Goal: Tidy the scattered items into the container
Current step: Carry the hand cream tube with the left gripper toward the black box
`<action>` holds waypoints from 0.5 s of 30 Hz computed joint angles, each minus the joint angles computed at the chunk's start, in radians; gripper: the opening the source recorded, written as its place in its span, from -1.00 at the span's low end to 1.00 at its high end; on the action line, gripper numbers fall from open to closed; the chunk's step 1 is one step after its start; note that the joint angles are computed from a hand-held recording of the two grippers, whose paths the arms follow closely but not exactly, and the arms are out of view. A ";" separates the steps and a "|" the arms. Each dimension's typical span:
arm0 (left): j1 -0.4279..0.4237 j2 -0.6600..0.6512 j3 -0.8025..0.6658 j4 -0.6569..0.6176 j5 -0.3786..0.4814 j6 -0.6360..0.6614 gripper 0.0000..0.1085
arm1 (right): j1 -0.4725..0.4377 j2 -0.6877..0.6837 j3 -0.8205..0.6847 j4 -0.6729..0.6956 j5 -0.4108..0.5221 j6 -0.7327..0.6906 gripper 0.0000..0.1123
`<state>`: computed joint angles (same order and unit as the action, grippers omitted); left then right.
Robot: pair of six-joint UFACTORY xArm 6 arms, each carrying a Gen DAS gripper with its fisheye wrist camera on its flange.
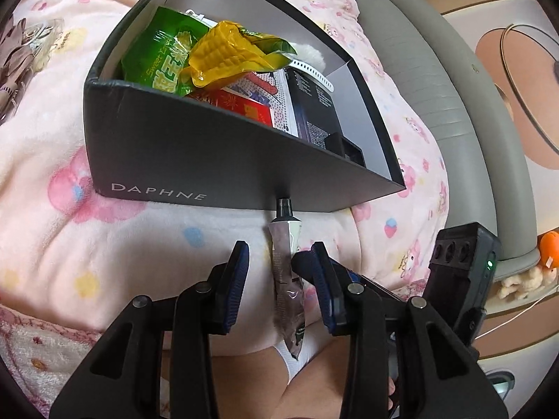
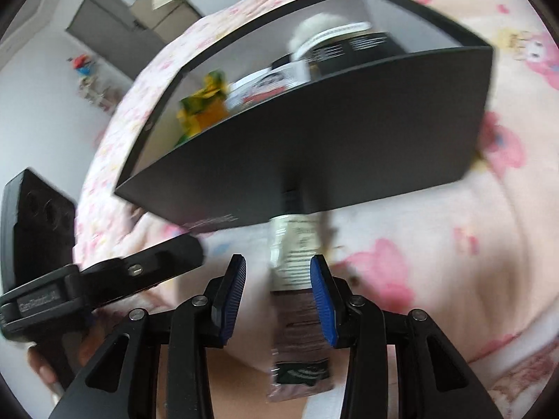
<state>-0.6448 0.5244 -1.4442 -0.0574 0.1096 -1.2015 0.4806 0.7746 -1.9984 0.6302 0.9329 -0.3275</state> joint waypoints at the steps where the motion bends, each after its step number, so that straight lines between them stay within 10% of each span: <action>1: -0.001 0.000 0.000 -0.002 0.003 0.002 -0.34 | -0.004 0.009 -0.010 0.002 0.008 0.017 -0.38; 15: 0.008 0.015 -0.038 0.048 0.119 -0.103 -0.25 | -0.030 0.012 -0.008 0.200 0.174 -0.171 -0.45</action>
